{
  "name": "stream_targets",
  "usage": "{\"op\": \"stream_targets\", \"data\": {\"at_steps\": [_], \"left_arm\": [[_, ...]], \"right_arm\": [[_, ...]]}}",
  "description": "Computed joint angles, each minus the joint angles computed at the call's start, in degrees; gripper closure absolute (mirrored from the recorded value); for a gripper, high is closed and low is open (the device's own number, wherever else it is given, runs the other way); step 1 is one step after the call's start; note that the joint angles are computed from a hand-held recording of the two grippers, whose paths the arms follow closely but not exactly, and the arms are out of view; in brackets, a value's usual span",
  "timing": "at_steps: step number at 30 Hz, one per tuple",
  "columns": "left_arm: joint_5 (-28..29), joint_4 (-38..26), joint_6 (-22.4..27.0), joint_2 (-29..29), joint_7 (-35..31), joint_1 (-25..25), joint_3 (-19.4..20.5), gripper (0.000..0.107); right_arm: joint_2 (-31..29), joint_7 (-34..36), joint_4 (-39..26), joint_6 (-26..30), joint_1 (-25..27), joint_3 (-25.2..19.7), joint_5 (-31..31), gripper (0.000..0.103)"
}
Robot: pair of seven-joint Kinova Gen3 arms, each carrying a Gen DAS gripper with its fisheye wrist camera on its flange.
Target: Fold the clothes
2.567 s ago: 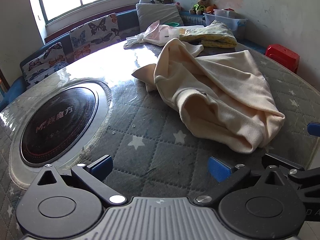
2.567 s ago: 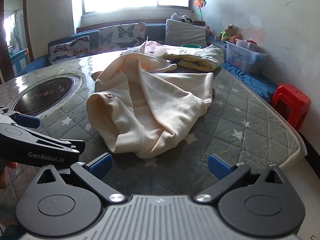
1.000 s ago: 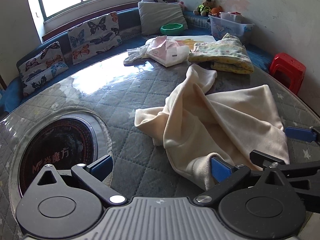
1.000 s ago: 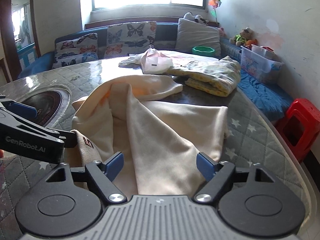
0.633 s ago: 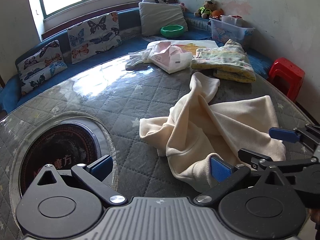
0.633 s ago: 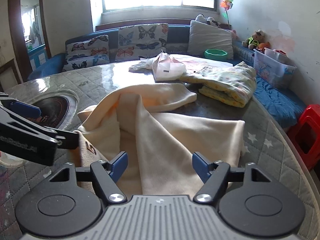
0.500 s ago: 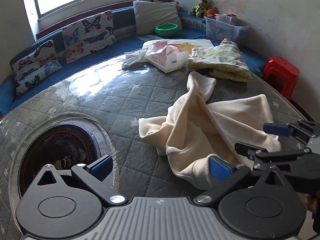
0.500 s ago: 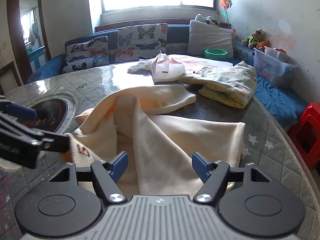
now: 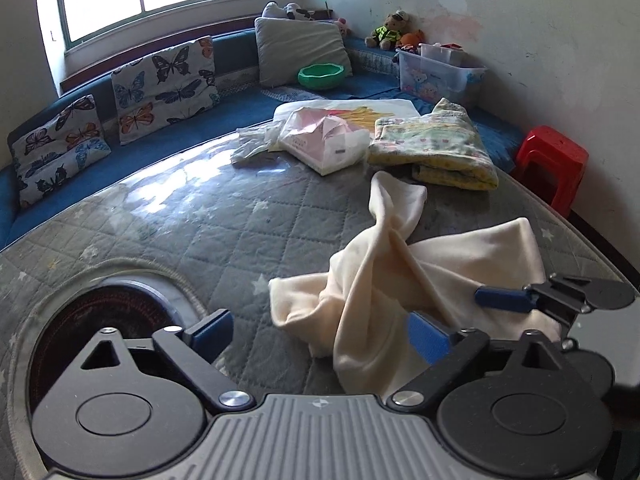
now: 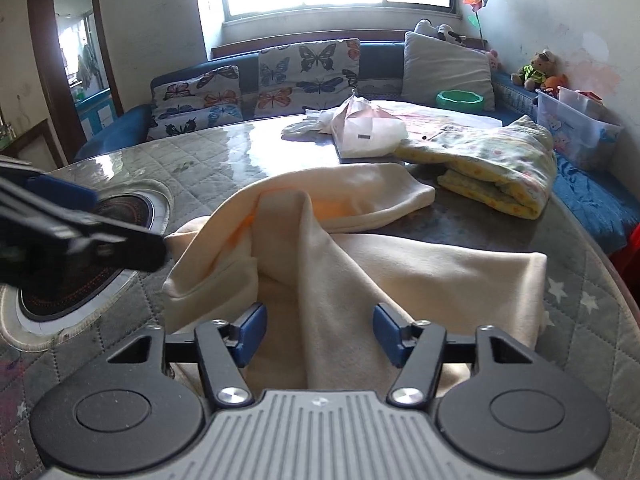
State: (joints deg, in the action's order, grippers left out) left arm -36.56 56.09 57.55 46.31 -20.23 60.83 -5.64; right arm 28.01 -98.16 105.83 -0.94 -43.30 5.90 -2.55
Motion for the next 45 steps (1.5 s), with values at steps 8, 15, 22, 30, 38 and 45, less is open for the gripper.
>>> {"op": "stream_targets", "data": {"at_steps": [8,15,22,30,38,45], "left_arm": [[0.01,-2.52,-3.52,3.11,-2.04,-2.02,-0.57,0.039],[2.03,1.57,-9.16,1.65,-2.24,-2.81,-0.97,0.089],[-0.51,5.98,-12.31,-0.58,1.80,-0.28,-3.33,0.101],[-3.63,8.99,-12.65,-2.30,4.48,0.99,-2.91,0.102],[-2.99,4.40,-9.91,0.08,2.52,-0.19,-1.70,0.057],[0.05,4.11,-11.99,1.03,-0.73,-2.46,-0.79,0.090]], "right_arm": [[0.73,1.00,0.29,-1.23,-3.23,3.61,-0.54,0.052],[0.17,2.92,2.41,-3.78,-4.29,5.33,-2.41,0.086],[-0.74,6.58,5.74,-6.84,-10.16,11.91,-8.68,0.099],[-1.37,10.69,6.76,-8.46,-7.94,7.87,-12.30,0.066],[1.00,12.66,3.69,-5.81,-8.55,8.34,-13.72,0.090],[1.62,18.11,8.51,-11.37,-22.99,23.74,-20.56,0.101]]}}
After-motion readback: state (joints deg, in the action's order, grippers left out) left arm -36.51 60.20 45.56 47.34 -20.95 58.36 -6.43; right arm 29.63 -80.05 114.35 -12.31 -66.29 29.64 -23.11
